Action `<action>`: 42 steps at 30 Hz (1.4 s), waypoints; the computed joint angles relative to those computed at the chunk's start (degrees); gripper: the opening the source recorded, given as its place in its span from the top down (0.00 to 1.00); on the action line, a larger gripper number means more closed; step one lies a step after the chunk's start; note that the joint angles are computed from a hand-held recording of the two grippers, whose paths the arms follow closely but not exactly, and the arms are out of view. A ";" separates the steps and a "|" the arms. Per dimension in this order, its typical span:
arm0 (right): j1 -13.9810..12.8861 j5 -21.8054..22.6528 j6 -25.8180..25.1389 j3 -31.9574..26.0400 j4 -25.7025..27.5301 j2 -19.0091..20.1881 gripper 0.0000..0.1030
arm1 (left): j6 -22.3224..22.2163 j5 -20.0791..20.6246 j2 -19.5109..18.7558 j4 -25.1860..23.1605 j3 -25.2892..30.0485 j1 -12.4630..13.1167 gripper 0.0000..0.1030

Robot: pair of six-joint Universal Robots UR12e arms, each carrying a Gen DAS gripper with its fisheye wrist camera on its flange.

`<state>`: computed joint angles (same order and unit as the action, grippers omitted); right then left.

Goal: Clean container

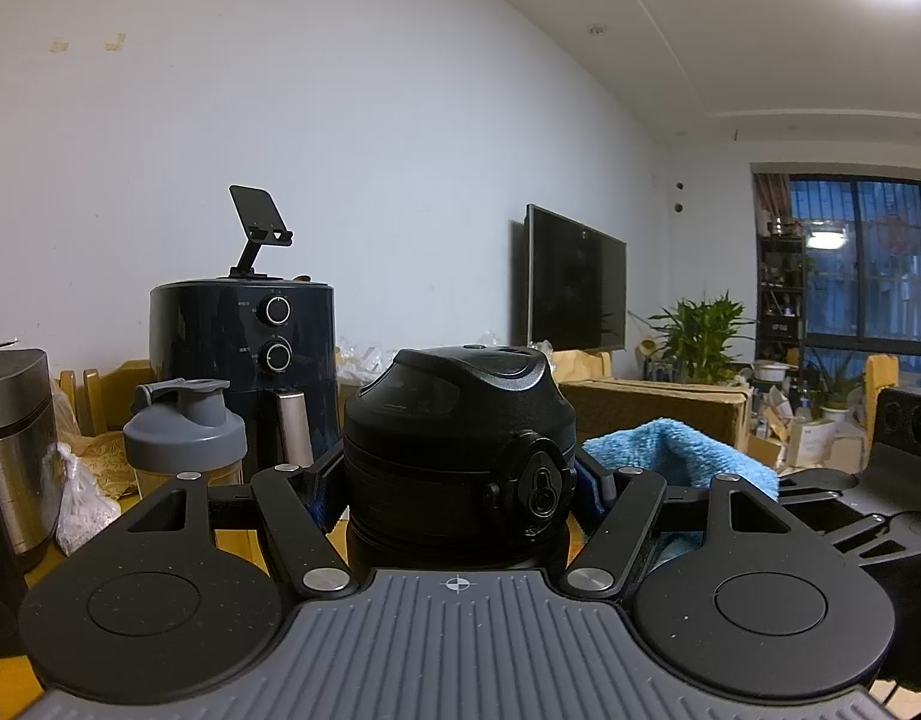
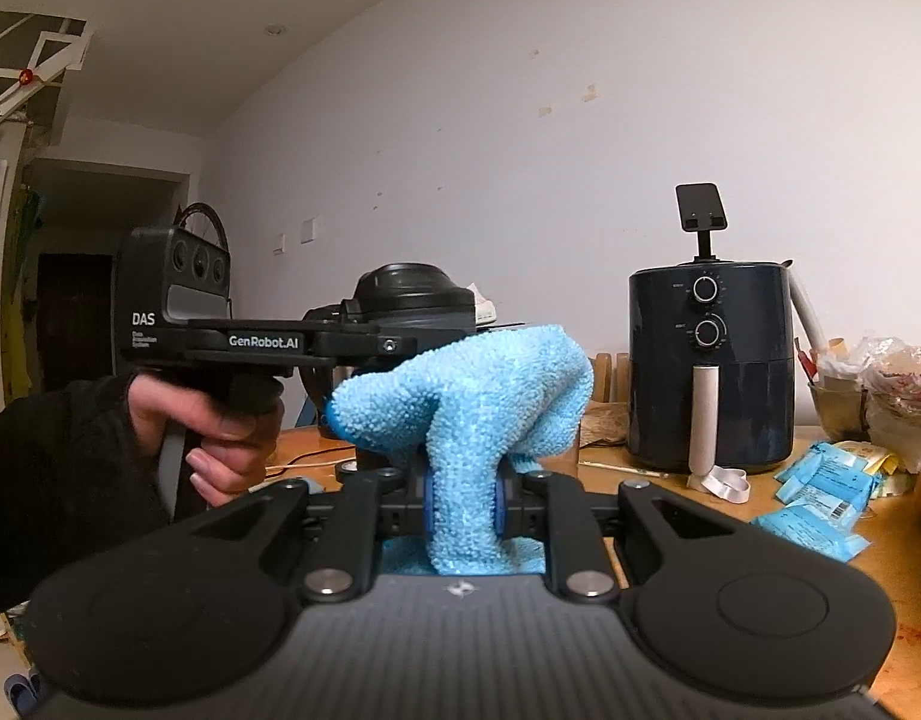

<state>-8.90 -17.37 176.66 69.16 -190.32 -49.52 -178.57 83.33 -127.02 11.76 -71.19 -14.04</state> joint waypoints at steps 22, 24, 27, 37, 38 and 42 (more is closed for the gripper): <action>0.21 -4.41 4.28 0.13 -3.89 -0.27 0.85 | 0.75 9.89 -1.29 5.62 0.30 -2.76 0.11; 0.31 -5.63 4.06 0.52 -3.92 -0.54 0.85 | 1.18 12.51 -1.54 5.95 0.64 -3.39 0.11; 0.50 -8.07 4.47 1.14 -4.46 -0.94 0.85 | 1.80 16.21 -1.95 6.35 1.23 -4.28 0.10; 1.51 -18.89 4.48 4.03 -5.52 -2.82 0.85 | 0.58 28.33 -3.74 5.34 4.47 -6.81 0.10; 1.65 -19.98 4.43 4.29 -5.46 -3.00 0.85 | 0.13 29.14 -3.87 5.22 4.74 -6.95 0.10; 2.27 -24.59 4.07 5.24 -5.25 -3.69 0.85 | -1.07 32.08 -4.43 4.77 5.83 -7.44 0.10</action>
<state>-6.63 -41.96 180.73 74.40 -195.56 -53.21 -179.64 115.41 -131.44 16.53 -65.35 -21.48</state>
